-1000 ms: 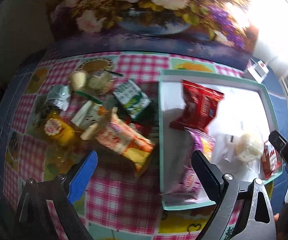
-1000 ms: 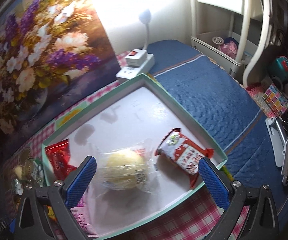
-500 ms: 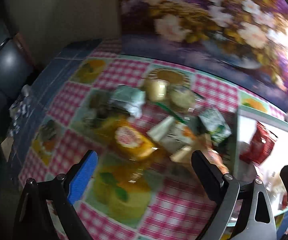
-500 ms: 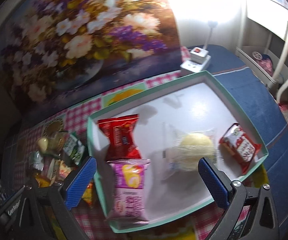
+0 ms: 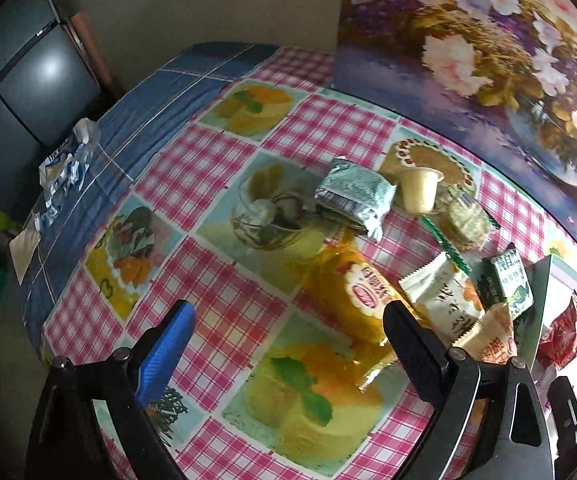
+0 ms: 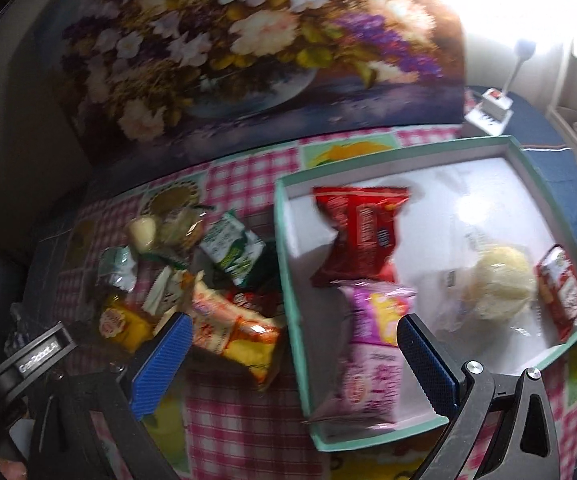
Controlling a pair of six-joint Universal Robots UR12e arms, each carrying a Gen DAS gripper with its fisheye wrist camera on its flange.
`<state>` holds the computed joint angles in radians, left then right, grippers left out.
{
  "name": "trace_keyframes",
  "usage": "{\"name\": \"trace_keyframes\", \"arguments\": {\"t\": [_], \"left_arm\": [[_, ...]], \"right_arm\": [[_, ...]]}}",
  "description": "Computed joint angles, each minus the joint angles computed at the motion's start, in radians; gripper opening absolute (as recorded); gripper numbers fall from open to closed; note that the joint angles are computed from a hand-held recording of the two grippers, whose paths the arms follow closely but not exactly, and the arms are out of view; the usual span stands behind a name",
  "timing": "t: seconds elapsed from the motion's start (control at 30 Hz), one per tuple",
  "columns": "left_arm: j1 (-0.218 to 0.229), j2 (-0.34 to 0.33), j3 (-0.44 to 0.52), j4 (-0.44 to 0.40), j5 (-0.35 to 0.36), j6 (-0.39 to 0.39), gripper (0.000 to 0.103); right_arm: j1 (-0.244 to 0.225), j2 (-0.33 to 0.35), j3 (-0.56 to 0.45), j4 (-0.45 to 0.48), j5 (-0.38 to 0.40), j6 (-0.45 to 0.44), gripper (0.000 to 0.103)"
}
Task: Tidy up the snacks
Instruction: 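Move both tools back toward the remaining snacks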
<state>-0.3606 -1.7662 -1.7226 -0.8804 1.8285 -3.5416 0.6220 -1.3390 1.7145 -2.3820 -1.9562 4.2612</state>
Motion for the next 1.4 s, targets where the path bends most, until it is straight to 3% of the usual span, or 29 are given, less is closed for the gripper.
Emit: {"name": "trace_keyframes", "arguments": {"t": [0.1,0.33,0.67,0.87,1.13,1.4], "left_arm": [[0.009,0.0,-0.003,-0.006,-0.013,0.011,0.095],[0.021,-0.014,0.001,-0.023,-0.032,0.044,0.095],[0.056,-0.035,0.0,0.023,-0.19,0.031,0.095],[0.055,-0.058,0.007,0.057,-0.227,0.031,0.095],[0.06,-0.076,0.013,0.023,-0.262,0.015,0.095],[0.07,-0.065,0.01,-0.012,-0.209,0.007,0.095]], "right_arm": [[-0.006,0.008,0.003,-0.02,0.035,-0.025,0.103],[-0.015,0.006,0.024,-0.036,0.047,0.009,0.103],[-0.012,0.027,0.008,-0.027,0.031,-0.022,0.103],[-0.01,0.034,0.002,-0.017,0.018,-0.028,0.103],[-0.007,0.043,-0.001,-0.037,0.0,-0.053,0.103],[0.005,0.068,-0.019,-0.125,-0.017,-0.155,0.103]]}}
